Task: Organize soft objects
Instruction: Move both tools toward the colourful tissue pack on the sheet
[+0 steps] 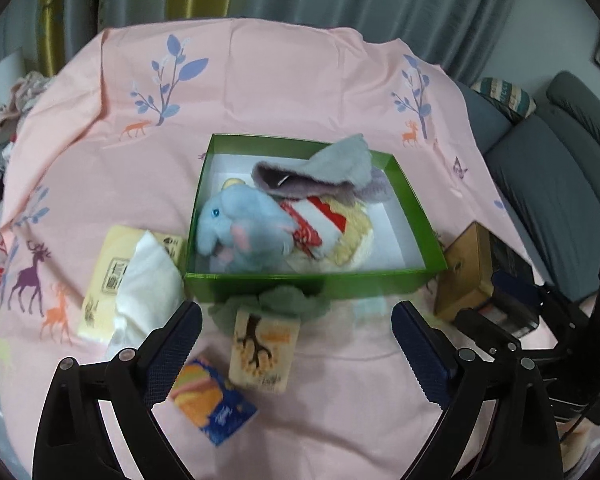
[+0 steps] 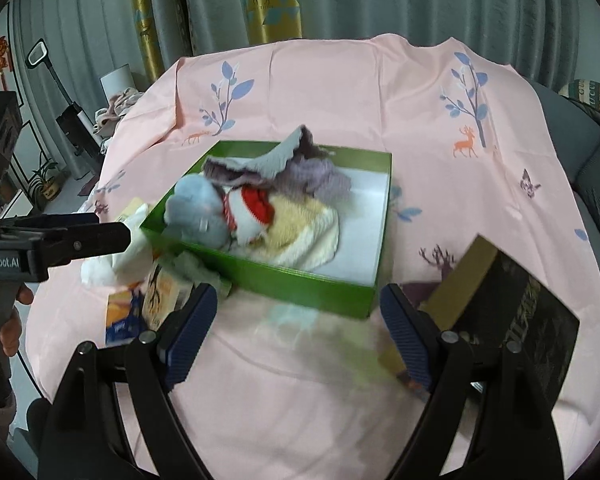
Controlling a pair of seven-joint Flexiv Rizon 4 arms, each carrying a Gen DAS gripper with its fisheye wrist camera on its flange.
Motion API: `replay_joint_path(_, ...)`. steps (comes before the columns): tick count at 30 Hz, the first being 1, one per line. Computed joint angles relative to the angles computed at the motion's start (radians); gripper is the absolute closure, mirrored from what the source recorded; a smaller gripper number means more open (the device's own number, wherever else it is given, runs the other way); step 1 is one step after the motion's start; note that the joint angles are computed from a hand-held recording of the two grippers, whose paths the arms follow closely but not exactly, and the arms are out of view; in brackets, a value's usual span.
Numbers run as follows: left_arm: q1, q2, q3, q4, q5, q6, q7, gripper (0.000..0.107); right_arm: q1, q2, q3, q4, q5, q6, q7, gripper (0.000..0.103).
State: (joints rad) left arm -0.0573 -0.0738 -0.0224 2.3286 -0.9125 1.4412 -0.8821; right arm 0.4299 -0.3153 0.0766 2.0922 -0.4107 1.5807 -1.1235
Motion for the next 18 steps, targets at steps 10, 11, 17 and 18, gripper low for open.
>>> replay_joint_path(10, -0.047, 0.076, 0.033, 0.111, 0.202, 0.101, -0.167, 0.011, 0.092, 0.099, -0.098, 0.144, -0.069, 0.08, 0.08, 0.019)
replay_joint_path(11, -0.049, 0.081, 0.036, 0.119, 0.217, 0.108, -0.179, 0.011, 0.095, 0.105, -0.103, 0.154, -0.074, 0.085, 0.086, 0.019)
replay_joint_path(17, -0.107, 0.106, 0.05, 0.17, 0.137, 0.151, -0.134, 0.011, 0.215, 0.148, -0.235, 0.232, -0.149, 0.128, 0.152, 0.019)
replay_joint_path(18, -0.112, 0.107, 0.054, 0.175, 0.133, 0.154, -0.132, 0.011, 0.227, 0.15, -0.247, 0.239, -0.155, 0.132, 0.156, 0.019)
